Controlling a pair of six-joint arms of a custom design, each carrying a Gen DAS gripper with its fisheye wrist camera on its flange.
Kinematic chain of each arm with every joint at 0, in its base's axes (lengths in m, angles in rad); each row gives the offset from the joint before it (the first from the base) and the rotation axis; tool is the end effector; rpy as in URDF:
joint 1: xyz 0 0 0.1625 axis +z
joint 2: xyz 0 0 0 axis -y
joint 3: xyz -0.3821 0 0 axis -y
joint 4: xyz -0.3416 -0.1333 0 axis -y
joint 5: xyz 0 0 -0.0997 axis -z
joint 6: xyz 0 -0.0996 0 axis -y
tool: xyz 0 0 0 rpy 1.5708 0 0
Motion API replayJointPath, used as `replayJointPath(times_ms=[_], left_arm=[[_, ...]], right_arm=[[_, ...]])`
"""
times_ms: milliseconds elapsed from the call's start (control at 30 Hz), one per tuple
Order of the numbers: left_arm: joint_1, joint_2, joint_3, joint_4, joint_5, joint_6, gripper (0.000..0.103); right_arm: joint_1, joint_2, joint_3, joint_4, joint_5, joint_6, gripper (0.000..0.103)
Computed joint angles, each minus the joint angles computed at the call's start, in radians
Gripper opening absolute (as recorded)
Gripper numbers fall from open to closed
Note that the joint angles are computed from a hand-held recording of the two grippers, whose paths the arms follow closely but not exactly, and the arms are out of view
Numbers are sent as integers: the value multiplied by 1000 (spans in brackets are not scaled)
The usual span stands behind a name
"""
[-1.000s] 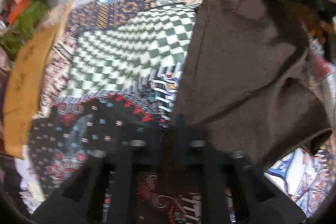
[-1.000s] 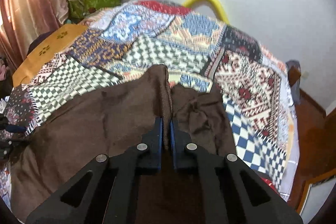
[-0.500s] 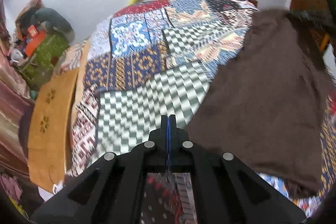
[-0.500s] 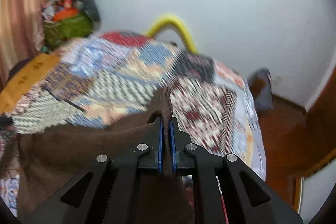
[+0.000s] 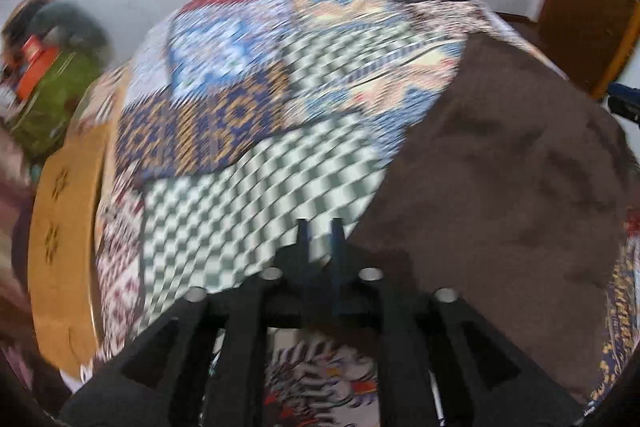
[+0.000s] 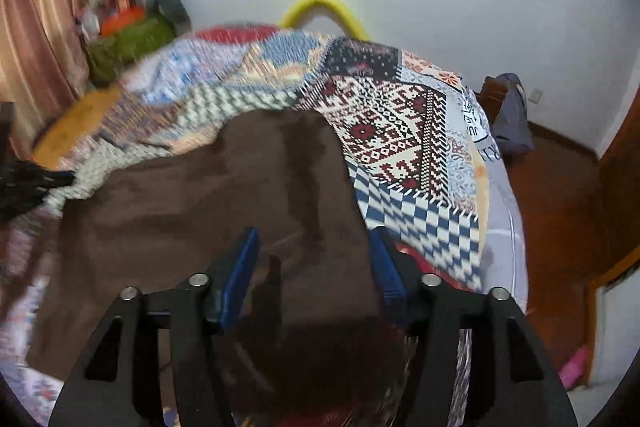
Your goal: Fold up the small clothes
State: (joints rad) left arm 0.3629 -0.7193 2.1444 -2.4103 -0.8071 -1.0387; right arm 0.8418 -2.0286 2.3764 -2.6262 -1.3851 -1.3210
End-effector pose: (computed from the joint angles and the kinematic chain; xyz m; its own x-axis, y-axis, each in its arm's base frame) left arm -0.2838 -0.3240 -0.0388 -0.6202 0.1565 -0.7687 0.4823 0.8489 -0.2163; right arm -0.0811 -0.3186 0.3792 -0.6915 -0.4095 0.5952 -0.6626 0.6877 -0.2966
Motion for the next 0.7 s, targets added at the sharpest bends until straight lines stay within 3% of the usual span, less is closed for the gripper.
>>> replayJointPath(times_ms=[33, 67, 100, 167, 267, 333, 367, 433, 500, 600, 667, 700], left_arm=[[-1, 15, -16, -16, 10, 39, 39], [1, 32, -27, -51, 27, 87, 61], [6, 52, -30, -120, 38, 142, 73], [27, 90, -36, -267, 16, 258, 75], [80, 141, -97, -290, -24, 308, 81], [140, 168, -144, -289, -96, 304, 81], [162, 179, -158, -303, -126, 294, 78], [164, 198, -174, -328, -129, 296, 59], [153, 215, -192, -322, -125, 308, 28], [124, 228, -219, -249, -102, 280, 15], [115, 216, -218, -207, -103, 244, 13], [114, 202, -207, -194, -111, 218, 13]], right_arm=[[-38, -40, 5, 42, 33, -14, 56], [-65, -61, 9, 70, 57, -25, 56], [-110, -90, 7, 129, 91, -38, 58], [-167, -124, 17, 188, 111, -70, 62], [-245, -183, 69, 193, 127, -171, 62], [-281, -197, 74, 229, 138, -194, 62], [-289, -191, 66, 245, 135, -186, 62], [-278, -161, 49, 255, 110, -144, 62], [-258, -113, 42, 212, 85, -83, 62], [-263, -99, 32, 233, 111, -65, 62], [-236, -76, 25, 224, 99, -50, 60], [-218, -61, 21, 214, 85, -38, 49]])
